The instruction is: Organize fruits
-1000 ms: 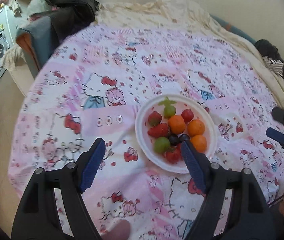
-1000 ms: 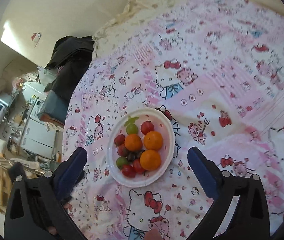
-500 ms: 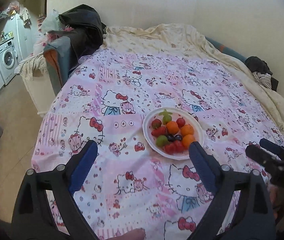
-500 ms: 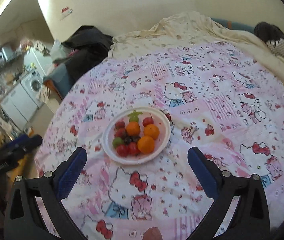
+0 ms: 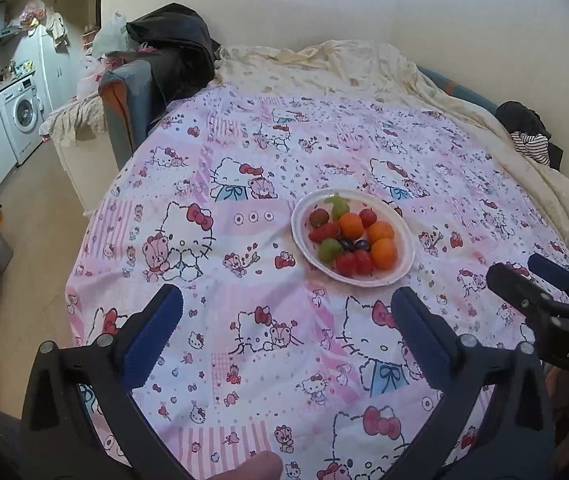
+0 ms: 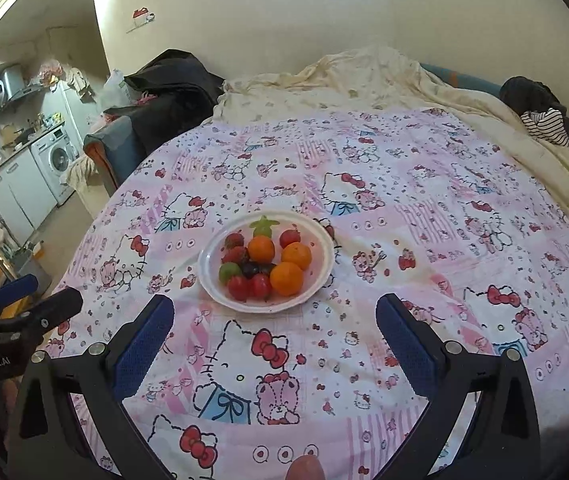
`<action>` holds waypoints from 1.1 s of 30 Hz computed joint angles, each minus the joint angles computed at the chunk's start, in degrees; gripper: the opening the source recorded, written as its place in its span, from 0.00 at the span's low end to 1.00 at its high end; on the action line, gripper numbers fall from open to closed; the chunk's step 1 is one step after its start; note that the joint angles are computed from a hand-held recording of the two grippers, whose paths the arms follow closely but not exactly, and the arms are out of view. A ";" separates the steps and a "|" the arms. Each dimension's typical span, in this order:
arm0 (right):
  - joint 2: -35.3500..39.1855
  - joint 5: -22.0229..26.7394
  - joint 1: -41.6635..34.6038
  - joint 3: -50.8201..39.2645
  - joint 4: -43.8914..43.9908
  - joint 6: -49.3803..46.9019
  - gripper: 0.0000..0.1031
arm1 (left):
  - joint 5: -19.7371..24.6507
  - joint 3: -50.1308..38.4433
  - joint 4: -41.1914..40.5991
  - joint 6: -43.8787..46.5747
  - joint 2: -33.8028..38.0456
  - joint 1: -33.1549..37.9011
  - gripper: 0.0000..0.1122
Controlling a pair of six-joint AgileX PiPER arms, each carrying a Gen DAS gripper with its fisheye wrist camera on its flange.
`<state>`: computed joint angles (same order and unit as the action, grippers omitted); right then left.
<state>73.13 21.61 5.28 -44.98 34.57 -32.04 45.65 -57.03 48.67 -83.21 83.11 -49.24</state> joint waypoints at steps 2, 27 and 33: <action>0.38 -0.40 0.52 -0.07 -2.31 2.41 1.00 | -0.15 -0.13 0.23 -0.44 0.07 0.15 0.91; 0.65 -0.67 -0.44 0.36 -0.11 0.70 1.00 | -0.49 -0.54 0.72 -0.75 0.40 0.29 0.91; 0.51 -0.53 -0.73 0.36 0.24 0.20 1.00 | -0.45 -0.56 0.70 -0.93 0.42 0.23 0.91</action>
<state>73.64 21.08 4.55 -44.62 34.82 -31.85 45.20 -57.59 49.37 -84.14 83.53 -49.01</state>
